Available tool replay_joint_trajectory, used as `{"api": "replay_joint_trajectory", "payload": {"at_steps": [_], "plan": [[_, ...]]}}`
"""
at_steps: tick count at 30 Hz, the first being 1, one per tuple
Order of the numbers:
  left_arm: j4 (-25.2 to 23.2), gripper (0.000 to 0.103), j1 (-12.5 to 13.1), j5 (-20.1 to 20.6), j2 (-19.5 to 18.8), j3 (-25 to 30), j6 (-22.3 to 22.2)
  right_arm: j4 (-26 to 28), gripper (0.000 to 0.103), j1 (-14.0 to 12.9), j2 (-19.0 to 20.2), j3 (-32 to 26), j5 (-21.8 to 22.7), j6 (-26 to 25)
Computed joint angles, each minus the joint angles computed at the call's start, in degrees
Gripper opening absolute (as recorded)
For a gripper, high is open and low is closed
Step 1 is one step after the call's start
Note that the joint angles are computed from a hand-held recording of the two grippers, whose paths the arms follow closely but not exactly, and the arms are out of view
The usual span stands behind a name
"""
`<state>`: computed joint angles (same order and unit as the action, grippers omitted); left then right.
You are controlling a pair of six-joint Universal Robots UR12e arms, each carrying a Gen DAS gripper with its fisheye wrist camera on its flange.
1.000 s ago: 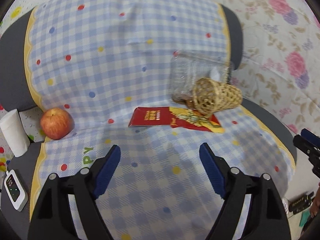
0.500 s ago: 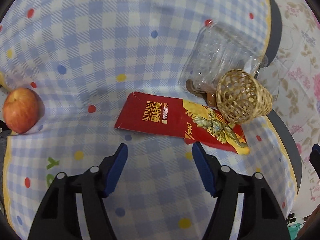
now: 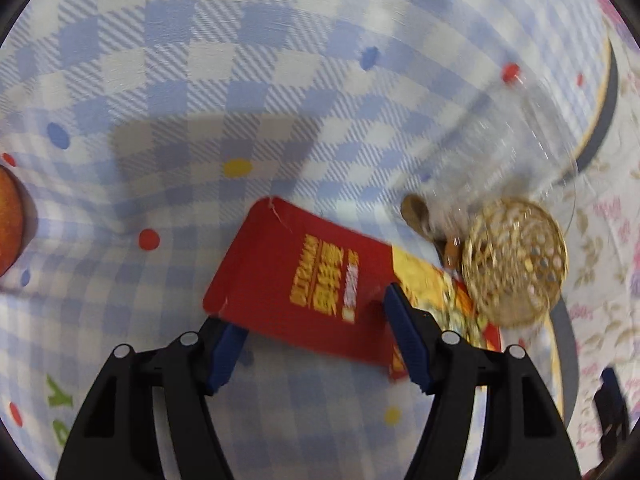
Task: Collect trash
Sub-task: 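Grasp the red snack packet with the left gripper and lift it, then grasp the woven bamboo ball with the right gripper while the left holds the packet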
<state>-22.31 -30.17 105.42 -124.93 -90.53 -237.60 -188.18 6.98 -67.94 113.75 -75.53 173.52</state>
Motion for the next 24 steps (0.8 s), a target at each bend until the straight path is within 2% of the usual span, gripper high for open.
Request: {"api": "replay_joint_trajectory", "payload": {"at_steps": [1,2,4,7,9,12,17,21,24], "plan": [[-0.1,0.049,0.2,0.2,-0.1,0.1,-0.5,0.1,0.061,0.0,0.0,0.0,-0.2,-0.1],[0.4,0.044,0.3,0.2,0.0,-0.1,-1.2,0.2,0.061,0.1,0.0,0.0,-0.3,-0.2],[2.8,0.022,0.2,0.3,0.4,-0.9,-1.6,0.1,0.061,0.1,-0.1,0.0,-0.3,-0.1],[5.8,0.005,-1.1,3.8,1.5,-1.9,0.6,0.1,0.061,0.2,-0.1,-0.2,-0.4,-0.2],[6.6,0.002,-2.2,6.7,2.3,-2.3,2.9,0.5,0.061,0.5,0.1,-0.6,-0.1,-0.5],[8.0,0.001,-4.4,13.9,3.9,-3.1,6.8,1.0,0.061,1.0,0.5,-1.4,0.8,-0.8],[10.3,0.001,-6.5,24.3,6.0,-4.8,10.4,1.6,0.060,2.6,2.2,-3.9,1.3,-1.1],[11.4,0.000,-8.0,31.1,7.4,-6.2,12.4,1.9,0.058,3.9,4.0,-6.6,0.3,-0.8],[11.5,0.000,-8.3,33.4,7.7,-6.7,13.1,2.5,0.058,4.9,5.6,-8.8,-1.4,-1.0]]}}
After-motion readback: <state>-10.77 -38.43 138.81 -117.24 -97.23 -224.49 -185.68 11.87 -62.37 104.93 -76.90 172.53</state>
